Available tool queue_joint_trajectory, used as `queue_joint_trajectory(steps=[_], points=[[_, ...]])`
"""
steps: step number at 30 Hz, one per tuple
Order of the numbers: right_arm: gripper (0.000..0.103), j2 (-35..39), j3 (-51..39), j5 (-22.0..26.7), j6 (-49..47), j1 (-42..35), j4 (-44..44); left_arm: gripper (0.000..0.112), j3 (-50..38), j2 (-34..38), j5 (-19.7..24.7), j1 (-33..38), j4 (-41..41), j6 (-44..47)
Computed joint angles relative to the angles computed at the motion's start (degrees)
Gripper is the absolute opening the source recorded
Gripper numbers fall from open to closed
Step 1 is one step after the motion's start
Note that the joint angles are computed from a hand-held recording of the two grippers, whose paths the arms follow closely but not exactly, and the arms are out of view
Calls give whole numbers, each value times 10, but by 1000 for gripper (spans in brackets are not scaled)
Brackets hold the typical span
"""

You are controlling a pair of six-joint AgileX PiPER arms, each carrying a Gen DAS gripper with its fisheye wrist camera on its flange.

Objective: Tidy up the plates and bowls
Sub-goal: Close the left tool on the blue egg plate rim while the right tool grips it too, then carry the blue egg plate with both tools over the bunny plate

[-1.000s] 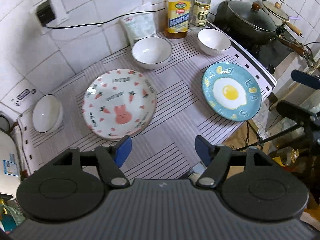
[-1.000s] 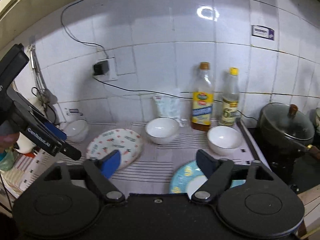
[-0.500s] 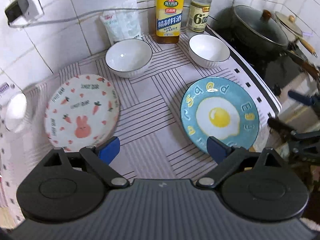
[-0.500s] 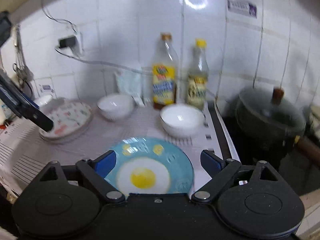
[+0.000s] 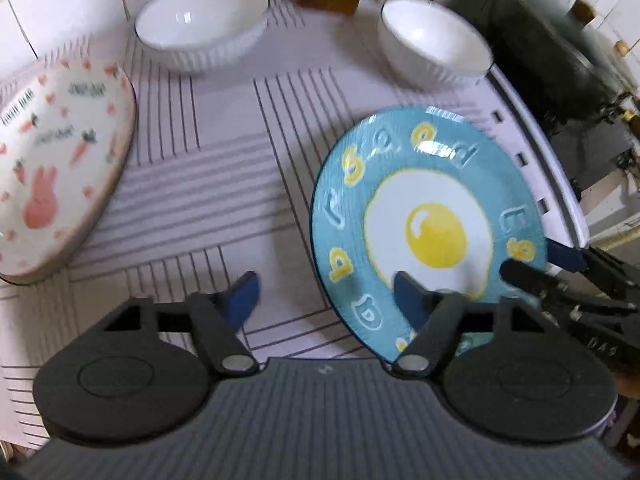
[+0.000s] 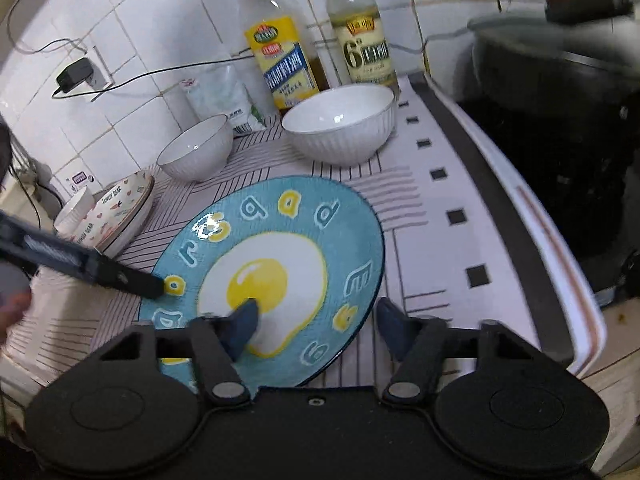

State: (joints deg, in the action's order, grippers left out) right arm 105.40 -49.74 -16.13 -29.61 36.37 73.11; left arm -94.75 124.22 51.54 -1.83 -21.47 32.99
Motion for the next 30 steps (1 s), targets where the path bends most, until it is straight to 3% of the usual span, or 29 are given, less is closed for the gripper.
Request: queue_joint_trajectory(steps=[4, 8, 14, 20, 22, 26, 28, 30], points=[[42, 17, -7, -4, 19, -1, 0, 42, 15, 9, -16, 5, -21, 0], [39, 19, -2, -12, 33, 2, -8, 22, 22, 9, -8, 13, -59, 30], [30, 24, 6, -37, 48, 10, -25, 23, 48, -2, -38, 7, -69, 29], [26, 13, -2, -6, -10, -4, 29, 23, -5, 9, 4, -7, -5, -46], [26, -2, 5, 2, 0, -5, 5, 23, -15, 8, 13, -4, -5, -41], [26, -22, 6, 19, -69, -3, 58, 24, -63, 16, 87, 1, 21, -42], [26, -30, 10, 24, -56, -1, 53, 24, -60, 5, 96, 5, 23, -30], [26, -40, 7, 19, -103, 10, 96, 24, -48, -12, 97, 11, 23, -23]])
